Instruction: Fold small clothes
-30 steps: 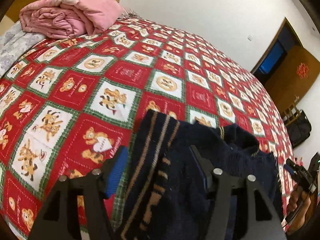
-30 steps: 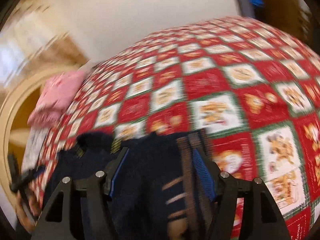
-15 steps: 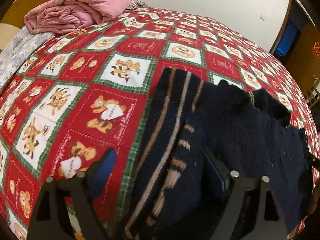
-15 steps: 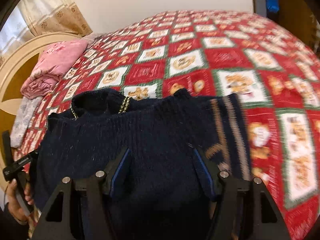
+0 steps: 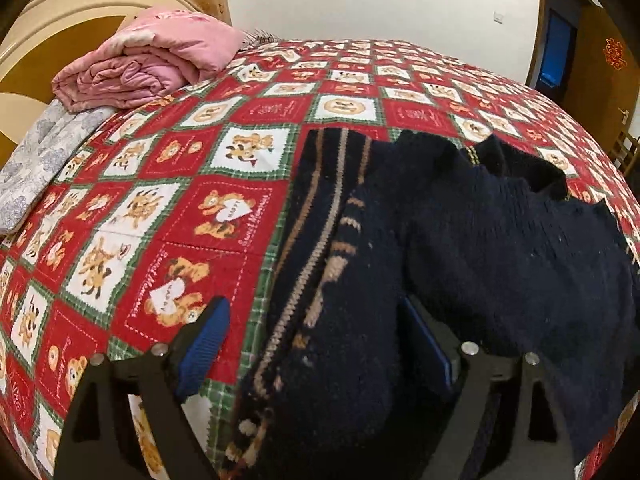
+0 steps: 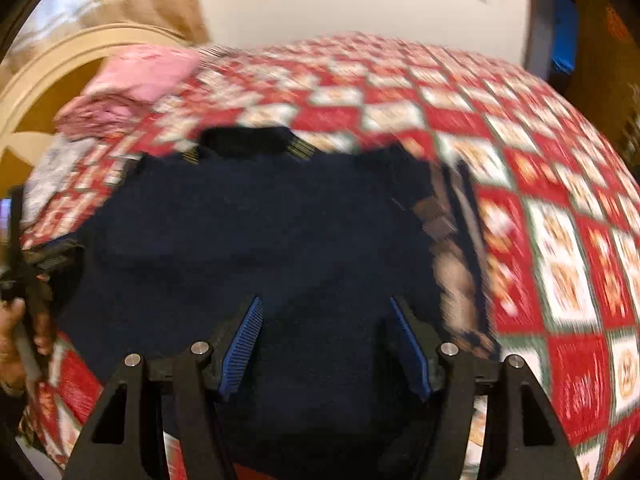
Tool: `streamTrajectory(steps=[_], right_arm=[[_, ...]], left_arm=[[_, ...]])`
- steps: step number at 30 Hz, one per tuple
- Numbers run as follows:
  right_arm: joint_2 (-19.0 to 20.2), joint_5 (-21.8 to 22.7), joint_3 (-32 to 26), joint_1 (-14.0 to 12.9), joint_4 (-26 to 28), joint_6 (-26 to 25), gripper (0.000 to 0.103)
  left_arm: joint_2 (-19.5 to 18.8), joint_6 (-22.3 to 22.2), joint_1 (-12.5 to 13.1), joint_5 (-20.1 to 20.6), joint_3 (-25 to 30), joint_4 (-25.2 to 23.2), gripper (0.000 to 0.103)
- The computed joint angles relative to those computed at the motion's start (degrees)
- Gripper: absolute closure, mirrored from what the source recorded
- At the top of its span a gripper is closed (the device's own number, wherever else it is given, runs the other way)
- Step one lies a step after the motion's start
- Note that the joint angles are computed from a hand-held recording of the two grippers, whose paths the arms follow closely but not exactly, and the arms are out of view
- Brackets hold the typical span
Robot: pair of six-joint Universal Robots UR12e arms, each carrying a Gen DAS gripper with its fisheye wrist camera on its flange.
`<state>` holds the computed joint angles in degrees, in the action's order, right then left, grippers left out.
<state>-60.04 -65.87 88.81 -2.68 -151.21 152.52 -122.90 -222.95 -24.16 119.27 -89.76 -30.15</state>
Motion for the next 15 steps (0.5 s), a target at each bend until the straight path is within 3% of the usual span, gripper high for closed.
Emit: streamTrajectory(steps=[4,8,11,15], right_arm=[[0.6,3.3,-1.9,3.3,3.5,-4.8,0.038],[3.0,1.9,-4.8,6.5,7.8,-5.4,0.038],[5.1,-3.6,-6.3,8.5,5.5,-3.0,0.038],[7.5,-4.0,-9.4,8.5,5.4,3.3,0.034]], left_arm=[[0.1,-1.4,0.3,-0.9,-0.5,0.4,0.008],[0.2,-2.3,0.8,-2.5,-1.1,1.7,0.005],[0.2,-2.4,1.0,-3.4,-1.4,2.6,0.004],[0.2,-2.4,1.1,-4.3,-1.9,4.1,0.004]])
